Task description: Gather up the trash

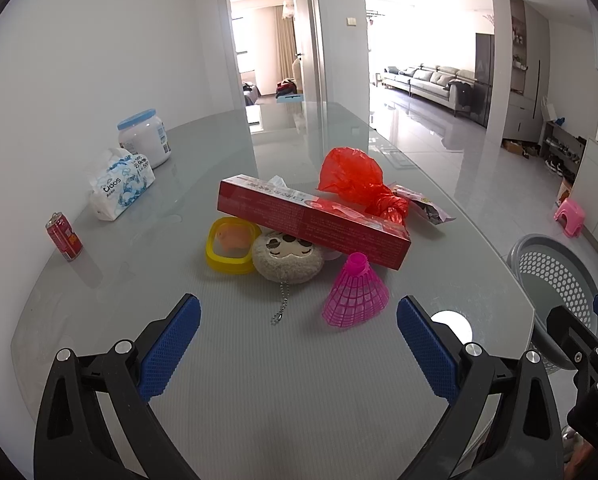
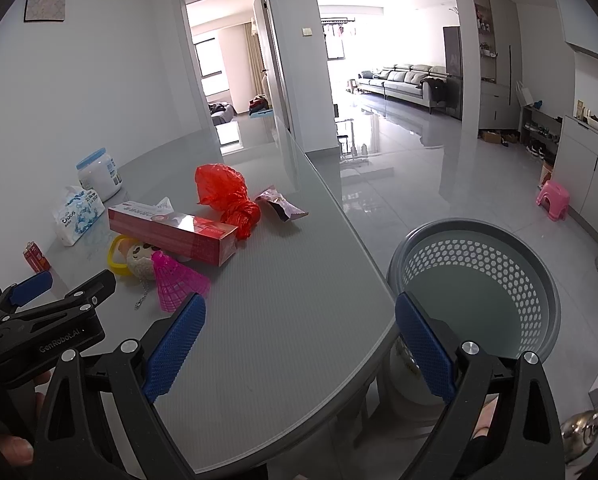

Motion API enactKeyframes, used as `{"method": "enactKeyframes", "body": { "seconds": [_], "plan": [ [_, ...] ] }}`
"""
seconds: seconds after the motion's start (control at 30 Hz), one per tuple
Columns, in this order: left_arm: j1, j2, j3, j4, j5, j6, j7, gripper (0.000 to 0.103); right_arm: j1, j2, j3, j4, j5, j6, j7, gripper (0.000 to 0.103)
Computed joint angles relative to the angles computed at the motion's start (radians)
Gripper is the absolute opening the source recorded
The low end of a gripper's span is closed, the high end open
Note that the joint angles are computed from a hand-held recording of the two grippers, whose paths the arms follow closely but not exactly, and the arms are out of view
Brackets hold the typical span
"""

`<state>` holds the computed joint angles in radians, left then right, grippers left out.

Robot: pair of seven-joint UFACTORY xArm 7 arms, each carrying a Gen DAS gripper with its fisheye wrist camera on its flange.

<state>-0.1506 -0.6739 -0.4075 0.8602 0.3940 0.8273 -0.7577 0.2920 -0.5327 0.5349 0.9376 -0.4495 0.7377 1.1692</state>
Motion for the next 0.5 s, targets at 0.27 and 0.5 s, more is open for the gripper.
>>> {"method": "enactKeyframes", "body": {
  "seconds": [0.27,0.5],
  "plan": [
    [-0.001,0.001,0.003,-0.001,0.001,-0.005,0.0,0.097,0.003,0.001,-0.001,0.002,-0.001,0.002,0.002,0.092],
    [0.002,0.001,0.0,-0.011,0.002,-0.015,-0.008,0.097,-0.005,0.006,0.005,0.014,-0.004,0.01,0.002,0.092]
  ]
}}
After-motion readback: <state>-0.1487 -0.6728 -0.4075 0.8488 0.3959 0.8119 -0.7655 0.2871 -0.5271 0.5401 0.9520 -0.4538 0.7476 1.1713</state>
